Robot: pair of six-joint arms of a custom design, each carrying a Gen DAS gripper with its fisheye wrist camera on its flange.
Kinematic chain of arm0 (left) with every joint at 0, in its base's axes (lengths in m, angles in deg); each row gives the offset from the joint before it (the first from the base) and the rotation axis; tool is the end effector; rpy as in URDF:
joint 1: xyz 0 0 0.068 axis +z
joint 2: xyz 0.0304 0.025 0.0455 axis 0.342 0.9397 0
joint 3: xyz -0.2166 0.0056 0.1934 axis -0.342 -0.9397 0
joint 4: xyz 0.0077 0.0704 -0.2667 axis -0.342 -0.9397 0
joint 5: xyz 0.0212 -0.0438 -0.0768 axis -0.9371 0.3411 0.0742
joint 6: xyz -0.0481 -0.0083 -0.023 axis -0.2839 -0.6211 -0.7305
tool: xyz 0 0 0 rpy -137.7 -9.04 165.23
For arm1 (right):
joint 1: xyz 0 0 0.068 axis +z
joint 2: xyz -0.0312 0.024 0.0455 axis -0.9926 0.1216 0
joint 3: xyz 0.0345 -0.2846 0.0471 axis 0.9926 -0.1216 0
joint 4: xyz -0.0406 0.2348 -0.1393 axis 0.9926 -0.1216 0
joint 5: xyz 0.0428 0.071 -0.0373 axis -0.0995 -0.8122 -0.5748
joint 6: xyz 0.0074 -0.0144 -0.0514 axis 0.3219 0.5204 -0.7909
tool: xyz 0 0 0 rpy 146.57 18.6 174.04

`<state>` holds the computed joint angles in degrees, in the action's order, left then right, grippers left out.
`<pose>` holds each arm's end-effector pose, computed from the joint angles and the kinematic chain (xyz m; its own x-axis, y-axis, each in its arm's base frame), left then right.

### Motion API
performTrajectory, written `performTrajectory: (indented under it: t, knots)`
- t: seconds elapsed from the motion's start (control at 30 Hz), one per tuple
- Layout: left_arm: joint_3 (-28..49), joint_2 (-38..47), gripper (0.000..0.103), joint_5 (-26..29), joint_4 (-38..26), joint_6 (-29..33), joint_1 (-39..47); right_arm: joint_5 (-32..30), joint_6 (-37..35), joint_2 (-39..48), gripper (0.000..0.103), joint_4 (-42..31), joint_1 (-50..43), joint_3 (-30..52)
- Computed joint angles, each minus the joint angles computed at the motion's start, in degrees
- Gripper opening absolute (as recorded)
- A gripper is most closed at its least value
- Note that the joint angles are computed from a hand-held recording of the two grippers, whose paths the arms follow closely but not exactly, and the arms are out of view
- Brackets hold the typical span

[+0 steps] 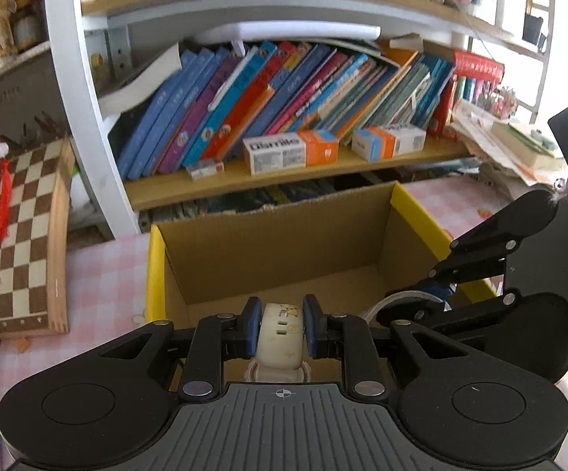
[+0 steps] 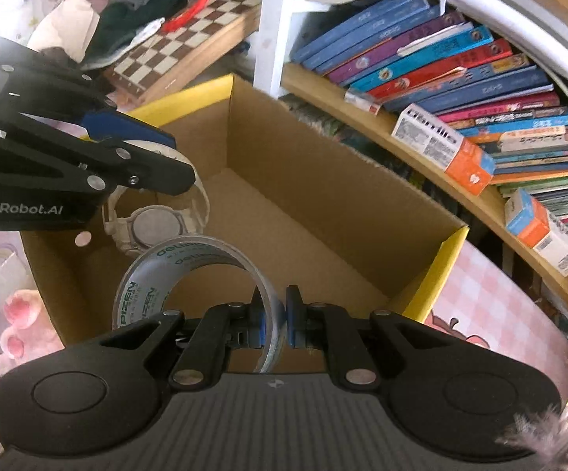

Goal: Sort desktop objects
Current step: 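Lower the tape roll into the yellow box while left tool brings the watch over it, then open right tool to release the tape while left tool opens to drop the watch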

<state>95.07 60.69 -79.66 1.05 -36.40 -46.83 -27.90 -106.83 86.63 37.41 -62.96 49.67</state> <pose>0.1289 -0.2471 0.0700 -0.6672 0.1582 -0.7279 0.2146 0.9766 0.0155 0.1967 0.0804 0.0572 -0.4574 -0.6571 -0.5992 -0.7643 0.6350 -0.1129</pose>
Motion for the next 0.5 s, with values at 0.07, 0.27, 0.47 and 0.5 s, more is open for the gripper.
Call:
performTrajectory:
  t: [0.07,0.27,0.47,0.5]
  knots:
    - [0.2,0.7,0.021,0.5,0.1,0.0,0.2,-0.1,-0.5,1.3,0.009,-0.2,-0.1,0.6]
    - [0.9,2.6,0.021,1.8,0.3,0.2,0.3,-0.2,-1.3,3.1,0.009,-1.2,0.1,1.3]
    - [1.5,3.6,0.021,3.0,0.3,0.5,0.4,-0.2,-1.5,3.6,0.009,-1.3,0.6,1.5]
    - [1.5,3.7,0.021,3.2,0.3,0.5,0.4,-0.2,-1.5,3.7,0.009,-1.4,0.7,1.5]
